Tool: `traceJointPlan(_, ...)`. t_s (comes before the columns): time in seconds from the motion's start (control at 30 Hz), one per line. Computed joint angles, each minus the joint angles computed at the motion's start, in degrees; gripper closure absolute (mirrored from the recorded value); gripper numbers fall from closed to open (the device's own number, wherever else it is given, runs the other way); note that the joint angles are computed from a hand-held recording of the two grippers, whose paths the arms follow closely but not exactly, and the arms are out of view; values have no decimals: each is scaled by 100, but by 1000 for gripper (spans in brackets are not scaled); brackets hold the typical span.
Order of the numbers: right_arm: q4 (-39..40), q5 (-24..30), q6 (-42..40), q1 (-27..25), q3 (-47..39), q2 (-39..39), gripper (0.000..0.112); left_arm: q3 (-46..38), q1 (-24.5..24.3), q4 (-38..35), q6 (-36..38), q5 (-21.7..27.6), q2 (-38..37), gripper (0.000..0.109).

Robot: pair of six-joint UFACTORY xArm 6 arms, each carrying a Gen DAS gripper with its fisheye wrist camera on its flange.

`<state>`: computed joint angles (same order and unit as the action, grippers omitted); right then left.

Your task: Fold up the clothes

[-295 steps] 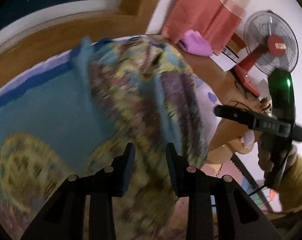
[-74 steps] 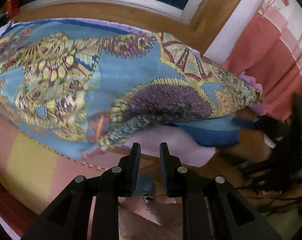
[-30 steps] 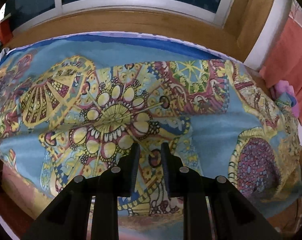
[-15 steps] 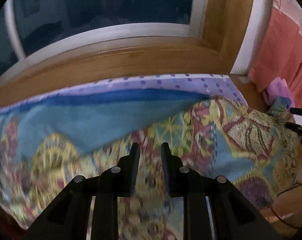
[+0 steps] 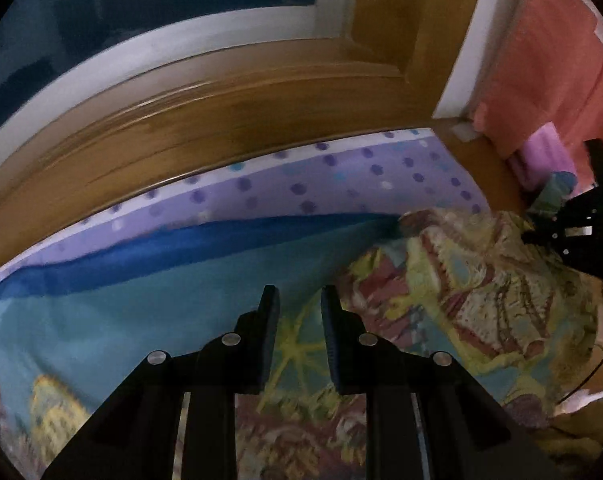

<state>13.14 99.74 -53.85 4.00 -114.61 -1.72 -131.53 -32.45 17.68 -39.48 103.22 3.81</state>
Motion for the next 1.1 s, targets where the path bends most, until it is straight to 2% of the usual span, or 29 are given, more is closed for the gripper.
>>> traceJointPlan(0.13, 590, -238, -58, -499, 72, -782, 112, 429, 375, -486, 353, -478, -158, 87)
traceJointPlan(0.2, 738, 89, -155, -882, -103, -1084, 112, 690, 545, -679, 559, -707, -267, 87)
traceJointPlan(0.3, 636, 854, -297, -1423, -1, -1645, 112, 916, 749, -903, 774, -874, -323, 87)
traceJointPlan(0.43, -548, 1375, -241, -1265, 1228, -2574, 111, 1174, 932, -1205, 996, -1069, -383, 87)
traceJointPlan(0.47, -645, 1477, -156, -1235, 1313, -2631, 111, 1196, 964, -1265, 1062, -1084, -372, 87)
traceJointPlan(0.6, -201, 1734, 130, -1510, 981, -2542, 110, 856, 941, -1194, 1440, -880, -112, 87)
traceJointPlan(0.63, -86, 1798, 205, -1585, 897, -2518, 106, 767, 940, -1194, 1539, -866, -59, 87)
traceJointPlan(0.7, 757, 1993, 461, -2071, 236, -2104, 89, 632, 959, -1264, 1725, -879, 19, 87)
traceJointPlan(0.73, 1132, 1959, 673, -2191, -40, -1898, 67, 553, 972, -1326, 1811, -879, 78, 87)
traceJointPlan(0.77, 1364, 1790, 904, -2165, -192, -1750, 48, 466, 982, -1394, 1898, -875, 144, 87)
traceJointPlan(0.8, 1436, 1573, 1035, -2047, -272, -1636, 43, 372, 979, -1471, 1977, -866, 227, 87)
traceJointPlan(0.87, 906, 1020, 937, -1395, -90, -1572, 42, 212, 940, -1592, 2093, -849, 378, 87)
traceJointPlan(0.93, 153, 713, 792, -749, 133, -1485, 42, 83, 861, -1671, 2155, -846, 511, 87)
traceJointPlan(0.97, -108, 680, 753, -545, 241, -1390, 42, 8, 821, -1694, 2172, -837, 582, 87)
traceJointPlan(1.1, -343, 967, 886, -355, 259, -939, 44, -87, 686, -1727, 2185, -943, 699, 87)
